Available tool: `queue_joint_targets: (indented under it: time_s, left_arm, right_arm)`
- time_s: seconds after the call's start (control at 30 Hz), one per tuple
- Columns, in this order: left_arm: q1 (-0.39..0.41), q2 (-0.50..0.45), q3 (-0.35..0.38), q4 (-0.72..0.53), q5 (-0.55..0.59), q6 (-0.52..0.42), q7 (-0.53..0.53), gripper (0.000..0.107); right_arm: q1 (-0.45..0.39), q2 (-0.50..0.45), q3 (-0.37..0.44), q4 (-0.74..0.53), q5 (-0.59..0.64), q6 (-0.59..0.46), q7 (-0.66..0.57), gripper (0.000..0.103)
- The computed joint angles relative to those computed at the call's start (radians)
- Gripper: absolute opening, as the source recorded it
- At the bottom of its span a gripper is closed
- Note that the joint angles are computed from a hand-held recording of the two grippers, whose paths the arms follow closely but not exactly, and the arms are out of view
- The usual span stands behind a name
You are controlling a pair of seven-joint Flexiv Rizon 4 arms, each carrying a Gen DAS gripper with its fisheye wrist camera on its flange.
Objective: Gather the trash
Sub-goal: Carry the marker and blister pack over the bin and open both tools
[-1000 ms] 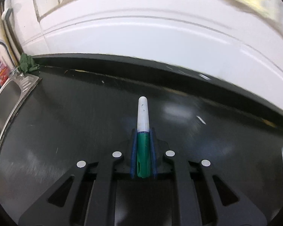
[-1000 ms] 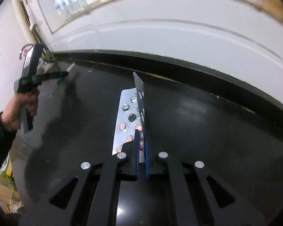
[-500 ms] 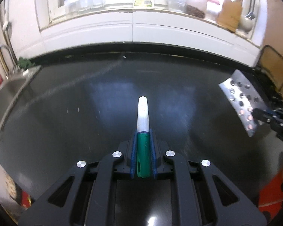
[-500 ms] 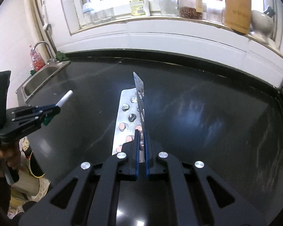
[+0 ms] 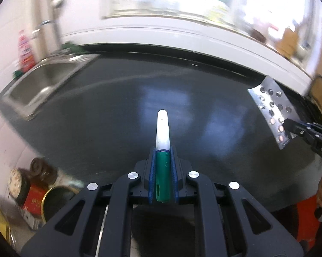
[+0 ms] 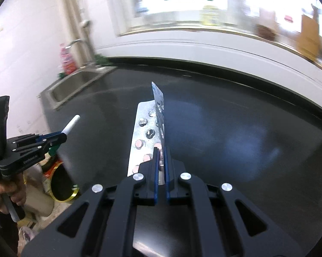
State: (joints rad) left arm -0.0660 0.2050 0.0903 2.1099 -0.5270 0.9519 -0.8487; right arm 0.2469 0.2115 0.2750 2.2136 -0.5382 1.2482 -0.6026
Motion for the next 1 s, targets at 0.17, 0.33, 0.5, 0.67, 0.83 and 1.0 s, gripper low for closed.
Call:
queue_joint_targets:
  time_s: [0.17, 0.33, 0.5, 0.67, 0.83, 1.0]
  left_arm:
    - [0.114, 0.017, 0.091, 0.012, 0.024, 0.013, -0.010, 0.013]
    - [0.250, 0.000, 0.161, 0.032, 0.065, 0.020, -0.029, 0.013]
    - [0.343, -0.042, 0.190, 0.067, 0.076, 0.018, -0.024, 0.013]
    - [0.403, -0.146, 0.186, 0.112, 0.023, 0.060, -0.002, 0.013]
    - [0.435, -0.263, 0.146, 0.140, -0.089, 0.159, 0.074, 0.013]
    - [0.464, -0.343, 0.108, 0.134, -0.161, 0.171, 0.086, 0.013]
  right_arm:
    - [0.141, -0.254, 0.019, -0.215, -0.021, 0.066, -0.057, 0.005]
    - [0.293, -0.477, 0.052, -0.458, 0.101, 0.026, -0.244, 0.006]
    - [0.402, -0.661, 0.082, -0.665, 0.197, -0.075, -0.397, 0.006]
    - [0.491, -0.779, 0.038, -0.783, 0.249, -0.179, -0.456, 0.006]
    - [0.544, -0.892, -0.002, -0.891, 0.282, -0.247, -0.452, 0.006]
    - [0.556, -0.972, -0.012, -0.994, 0.317, -0.319, -0.475, 0.006]
